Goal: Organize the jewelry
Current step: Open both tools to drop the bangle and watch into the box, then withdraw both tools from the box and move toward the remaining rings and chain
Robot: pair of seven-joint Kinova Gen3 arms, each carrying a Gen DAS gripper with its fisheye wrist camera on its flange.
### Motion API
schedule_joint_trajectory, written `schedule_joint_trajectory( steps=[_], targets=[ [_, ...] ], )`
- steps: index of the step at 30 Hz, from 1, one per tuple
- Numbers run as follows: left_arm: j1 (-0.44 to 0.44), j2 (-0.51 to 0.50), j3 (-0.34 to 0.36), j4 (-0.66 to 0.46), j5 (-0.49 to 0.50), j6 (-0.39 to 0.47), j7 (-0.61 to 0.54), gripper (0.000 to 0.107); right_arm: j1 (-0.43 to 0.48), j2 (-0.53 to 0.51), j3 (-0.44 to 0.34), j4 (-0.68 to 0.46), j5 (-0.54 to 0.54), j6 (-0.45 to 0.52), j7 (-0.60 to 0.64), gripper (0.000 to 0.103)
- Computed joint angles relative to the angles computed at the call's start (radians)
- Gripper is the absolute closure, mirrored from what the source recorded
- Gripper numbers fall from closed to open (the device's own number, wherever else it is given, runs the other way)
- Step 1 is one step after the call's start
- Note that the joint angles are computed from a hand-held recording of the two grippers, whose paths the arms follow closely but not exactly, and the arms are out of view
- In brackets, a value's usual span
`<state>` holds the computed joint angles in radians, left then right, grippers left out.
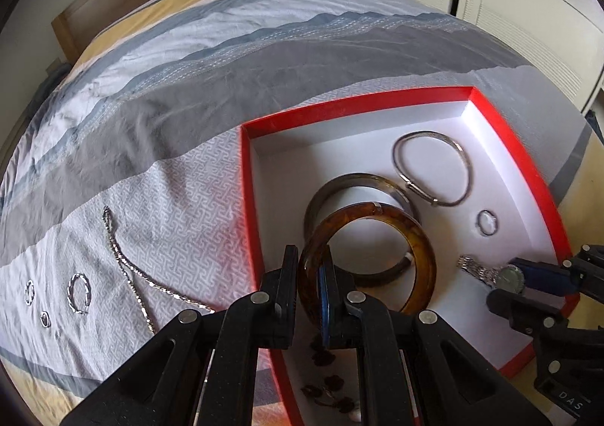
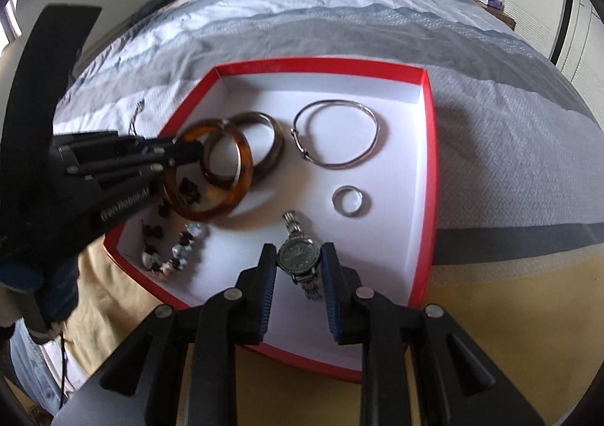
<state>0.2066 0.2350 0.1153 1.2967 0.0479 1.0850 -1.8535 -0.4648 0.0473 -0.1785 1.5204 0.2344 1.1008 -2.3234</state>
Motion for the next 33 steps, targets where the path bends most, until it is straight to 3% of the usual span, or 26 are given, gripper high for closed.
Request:
schedule_joint_trajectory(
  steps=[8, 11, 16, 21, 28, 33],
  targets=[
    [-0.027, 0.015, 0.002, -0.029, 0.045, 0.067, -0.022, 0.096, -0.019, 0.026, 0.002, -0.05, 0.014, 0.091, -0.016, 0.079],
    [-0.049, 0.0, 0.003, -0.022, 0.087, 0.082, -0.046, 0.095, -0.027, 0.012, 0.001, -0.052, 0.024, 0.11, -0.047, 0.071],
    [-0.077, -0.05, -0.001, -0.013, 0.141, 0.091, -0.078, 0.074, -0.048, -0.02, -0.021, -0.073, 0.074, 0.155, -0.12, 0.068],
    [-0.129, -0.123, -0.02, -0.005, 0.232, 0.123, -0.121, 0.074, -0.076, -0.061, -0.065, -0.114, 0.137, 0.217, -0.199, 0.067],
    [-0.221, -0.272, -0.106, 0.032, 0.37, 0.185, -0.257, 0.074, -0.169, -0.072, -0.161, -0.242, 0.285, 0.348, -0.304, 0.067],
    [-0.287, -0.352, -0.201, 0.033, 0.387, 0.258, -0.333, 0.074, -0.259, -0.054, -0.207, -0.325, 0.383, 0.414, -0.366, 0.065]
  ],
)
